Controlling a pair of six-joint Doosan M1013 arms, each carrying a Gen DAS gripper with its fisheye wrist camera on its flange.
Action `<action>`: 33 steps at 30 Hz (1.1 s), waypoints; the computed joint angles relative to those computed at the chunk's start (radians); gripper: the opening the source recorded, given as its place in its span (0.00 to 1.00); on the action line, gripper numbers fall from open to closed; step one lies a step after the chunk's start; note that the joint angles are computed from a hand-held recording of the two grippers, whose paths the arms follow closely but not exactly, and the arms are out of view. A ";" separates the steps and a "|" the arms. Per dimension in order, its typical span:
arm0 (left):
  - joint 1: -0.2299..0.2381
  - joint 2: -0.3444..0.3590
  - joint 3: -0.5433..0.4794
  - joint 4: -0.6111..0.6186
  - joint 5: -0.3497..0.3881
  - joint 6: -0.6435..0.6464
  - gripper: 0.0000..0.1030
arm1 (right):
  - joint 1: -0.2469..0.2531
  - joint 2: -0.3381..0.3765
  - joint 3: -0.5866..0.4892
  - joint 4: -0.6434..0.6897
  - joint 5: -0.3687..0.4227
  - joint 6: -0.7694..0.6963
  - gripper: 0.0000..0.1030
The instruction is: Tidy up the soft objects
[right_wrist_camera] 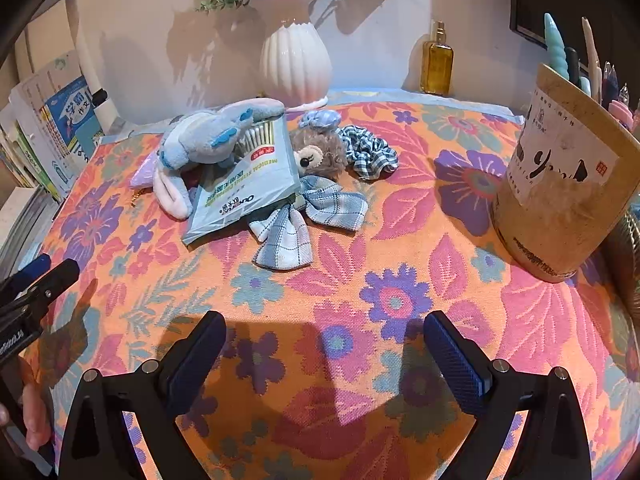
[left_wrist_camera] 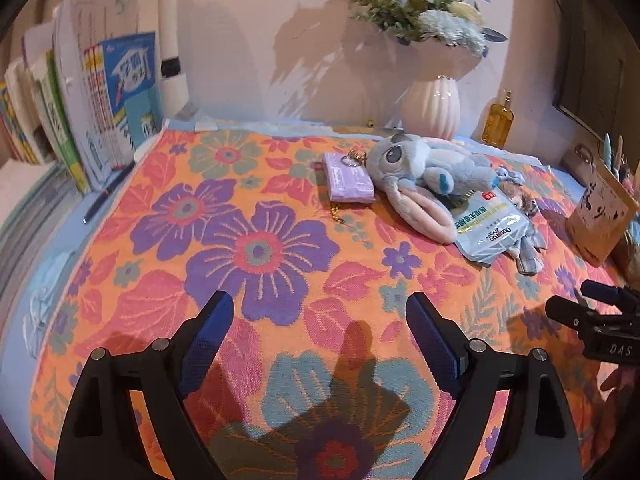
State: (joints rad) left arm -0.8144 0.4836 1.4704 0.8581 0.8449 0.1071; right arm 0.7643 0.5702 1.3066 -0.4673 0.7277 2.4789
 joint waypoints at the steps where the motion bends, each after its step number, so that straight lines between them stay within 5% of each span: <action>1: 0.006 0.000 0.000 -0.008 -0.004 0.004 0.85 | -0.001 -0.001 0.001 0.004 -0.004 -0.005 0.96; 12: -0.003 0.045 -0.067 -0.035 0.149 0.038 0.85 | -0.003 0.006 -0.009 0.097 -0.014 -0.122 0.96; 23: 0.012 0.060 -0.090 -0.093 0.166 0.060 0.85 | -0.011 -0.005 0.012 0.135 -0.057 -0.142 0.96; 28: 0.012 0.055 -0.081 -0.078 0.152 0.045 0.85 | 0.002 -0.043 0.075 -0.018 -0.160 0.004 0.96; 33: 0.017 0.040 -0.059 -0.072 0.117 -0.006 0.85 | 0.015 -0.040 0.068 -0.071 -0.144 0.017 0.99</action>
State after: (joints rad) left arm -0.7969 0.5240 1.4116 0.7866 0.9619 0.1014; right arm 0.7792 0.5307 1.3747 -0.5382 0.5841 2.4963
